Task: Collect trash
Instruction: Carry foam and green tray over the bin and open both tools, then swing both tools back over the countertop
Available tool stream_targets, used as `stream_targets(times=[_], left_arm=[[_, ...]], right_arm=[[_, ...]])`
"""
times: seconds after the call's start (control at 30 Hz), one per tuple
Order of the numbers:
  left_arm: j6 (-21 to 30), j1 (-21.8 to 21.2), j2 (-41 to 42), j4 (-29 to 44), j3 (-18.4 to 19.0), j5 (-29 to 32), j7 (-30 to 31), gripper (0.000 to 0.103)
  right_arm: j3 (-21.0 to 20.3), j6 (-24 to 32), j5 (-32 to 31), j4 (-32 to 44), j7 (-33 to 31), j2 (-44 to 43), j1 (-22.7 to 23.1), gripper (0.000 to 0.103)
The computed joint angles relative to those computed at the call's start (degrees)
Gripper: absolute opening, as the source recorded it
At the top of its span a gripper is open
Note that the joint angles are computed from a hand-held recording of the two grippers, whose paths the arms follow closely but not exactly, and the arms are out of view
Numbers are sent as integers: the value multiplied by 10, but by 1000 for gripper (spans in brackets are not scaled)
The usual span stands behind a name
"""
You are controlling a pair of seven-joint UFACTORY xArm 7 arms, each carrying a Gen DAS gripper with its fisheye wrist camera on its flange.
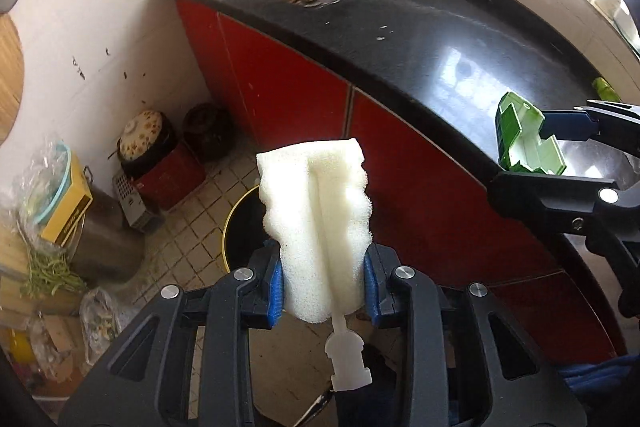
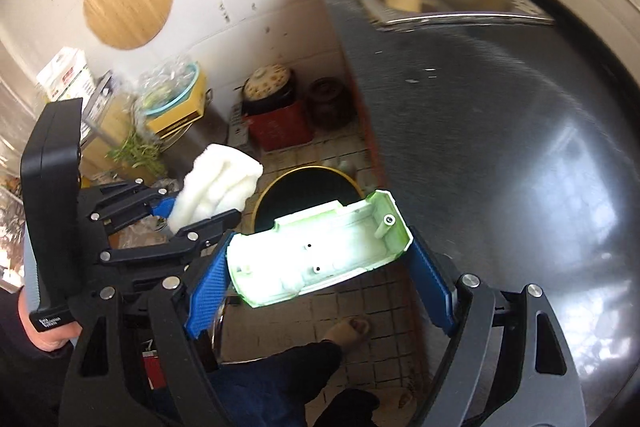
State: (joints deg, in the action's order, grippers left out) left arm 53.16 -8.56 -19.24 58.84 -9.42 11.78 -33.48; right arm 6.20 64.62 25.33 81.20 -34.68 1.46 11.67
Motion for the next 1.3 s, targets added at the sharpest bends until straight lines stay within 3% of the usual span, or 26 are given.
stream_targets(times=[0.23,0.63,0.73,0.8,0.9,1.0,1.3], left_arm=[[-62,21,-25,-79,49,-63,35,30],[-108,42,0,-96,70,-118,97,32],[-113,46,7,-94,70,-121,105,47],[-117,50,10,-93,67,-117,103,65],[-119,54,15,-89,66,-113,99,75],[-114,55,17,-83,61,-104,95,80],[-75,56,7,-65,46,-68,64,89]], right_arm=[[26,3,-38,63,50,87,31,79],[42,9,-87,150,95,176,58,80],[42,16,-91,170,105,189,60,80],[43,26,-94,186,111,199,61,80],[43,29,-97,193,111,202,60,81],[44,29,-94,191,109,199,57,87],[41,29,-77,178,102,170,44,88]])
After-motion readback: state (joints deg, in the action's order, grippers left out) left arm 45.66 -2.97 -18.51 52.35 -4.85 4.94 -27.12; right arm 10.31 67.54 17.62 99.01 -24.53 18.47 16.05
